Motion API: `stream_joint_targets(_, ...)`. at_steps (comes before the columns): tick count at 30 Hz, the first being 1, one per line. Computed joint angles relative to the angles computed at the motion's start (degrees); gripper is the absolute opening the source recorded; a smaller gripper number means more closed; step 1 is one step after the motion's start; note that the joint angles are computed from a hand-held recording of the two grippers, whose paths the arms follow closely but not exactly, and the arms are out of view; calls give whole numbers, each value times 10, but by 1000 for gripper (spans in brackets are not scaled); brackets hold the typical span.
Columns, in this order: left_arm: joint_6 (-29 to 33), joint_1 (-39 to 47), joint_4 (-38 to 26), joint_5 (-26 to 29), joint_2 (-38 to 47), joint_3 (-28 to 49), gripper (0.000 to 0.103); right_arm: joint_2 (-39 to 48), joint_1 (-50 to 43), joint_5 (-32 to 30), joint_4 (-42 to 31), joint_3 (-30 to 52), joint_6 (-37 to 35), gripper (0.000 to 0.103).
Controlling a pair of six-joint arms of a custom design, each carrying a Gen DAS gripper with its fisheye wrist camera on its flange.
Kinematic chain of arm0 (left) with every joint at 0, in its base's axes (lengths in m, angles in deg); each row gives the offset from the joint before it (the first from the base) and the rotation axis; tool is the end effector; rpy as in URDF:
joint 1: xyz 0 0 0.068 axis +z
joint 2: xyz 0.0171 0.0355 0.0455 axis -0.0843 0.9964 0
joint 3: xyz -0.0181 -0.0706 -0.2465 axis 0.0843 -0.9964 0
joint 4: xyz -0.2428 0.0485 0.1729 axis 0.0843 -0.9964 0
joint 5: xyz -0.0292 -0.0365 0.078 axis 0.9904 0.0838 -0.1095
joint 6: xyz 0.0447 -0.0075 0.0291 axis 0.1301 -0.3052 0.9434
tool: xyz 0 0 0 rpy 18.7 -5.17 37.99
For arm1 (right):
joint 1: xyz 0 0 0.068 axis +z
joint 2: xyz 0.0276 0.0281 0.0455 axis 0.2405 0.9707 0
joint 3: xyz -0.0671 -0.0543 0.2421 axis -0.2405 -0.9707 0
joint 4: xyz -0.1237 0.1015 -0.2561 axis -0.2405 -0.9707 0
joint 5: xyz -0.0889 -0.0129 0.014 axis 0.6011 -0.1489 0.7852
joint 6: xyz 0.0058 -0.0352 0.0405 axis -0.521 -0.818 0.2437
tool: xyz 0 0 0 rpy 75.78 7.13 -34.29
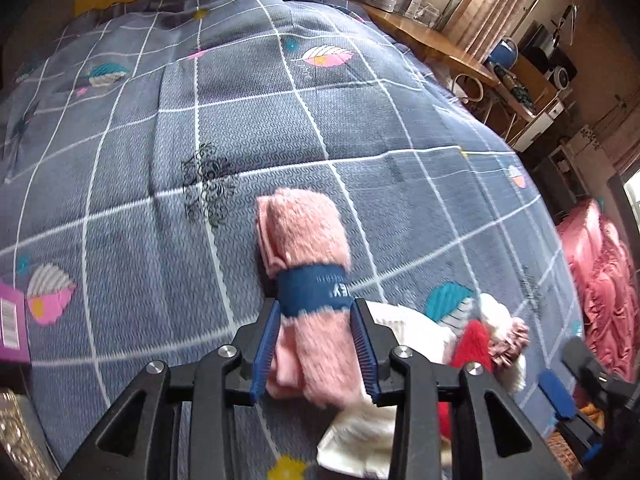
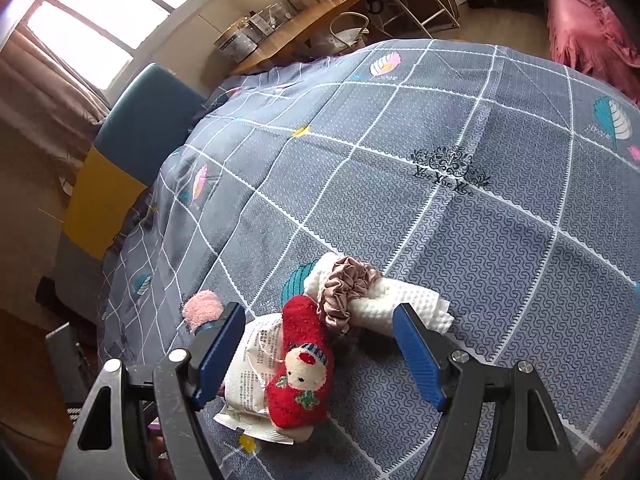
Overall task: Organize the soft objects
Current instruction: 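Grasp the pink towel roll with blue band with the left gripper, then grasp the red snowman sock with the right gripper while the left gripper lifts the towel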
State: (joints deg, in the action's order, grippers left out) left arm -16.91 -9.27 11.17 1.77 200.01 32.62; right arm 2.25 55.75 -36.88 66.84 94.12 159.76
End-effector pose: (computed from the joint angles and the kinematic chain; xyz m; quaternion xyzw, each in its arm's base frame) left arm 0.4269 -0.0454 0.1177 0.2163 0.9492 -0.1537 0.1693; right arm 0.2290 0.1810 0.1310 0.5011 0.7889 0.1537 0.3207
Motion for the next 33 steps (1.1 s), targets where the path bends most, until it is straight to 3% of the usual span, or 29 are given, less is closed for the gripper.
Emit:
stream_joint_targets(2,-8,-3,2,5,27,24,41,-11,3,11,-1,-10,18,77)
stream_joint_targets(6,-12,6,-8,26,54,45,38,-24,1,10,8,-29,43,77)
stream_joint_targets(8,-5,21,-7,53,49,37,33,-25,-1,7,11,-31,46,77)
stream_joint_targets(14,-2,78,-5,90,-10,-23,31,-13,-6,-4,23,-21,14,71)
stream_joint_targets(18,31,117,13,89,-81,-99,31,33,-27,-85,73,-1,-58,71)
stream_joint_targets(22,86,158,40,89,-142,-176,31,83,-35,-131,68,35,-95,71)
stream_joint_targets(27,139,188,64,72,-141,-220,32,145,-49,-186,59,72,-119,71)
stream_joint_targets(28,145,198,73,89,-138,-226,32,159,-51,-194,47,87,-132,66)
stream_joint_targets(30,159,207,72,100,-138,-228,32,171,-47,-193,35,105,-158,24)
stream_joint_targets(31,163,209,73,105,-136,-228,33,167,-42,-178,26,107,-155,16)
stream_joint_targets(33,171,215,77,113,-135,-232,33,156,-30,-129,-14,118,-146,15)
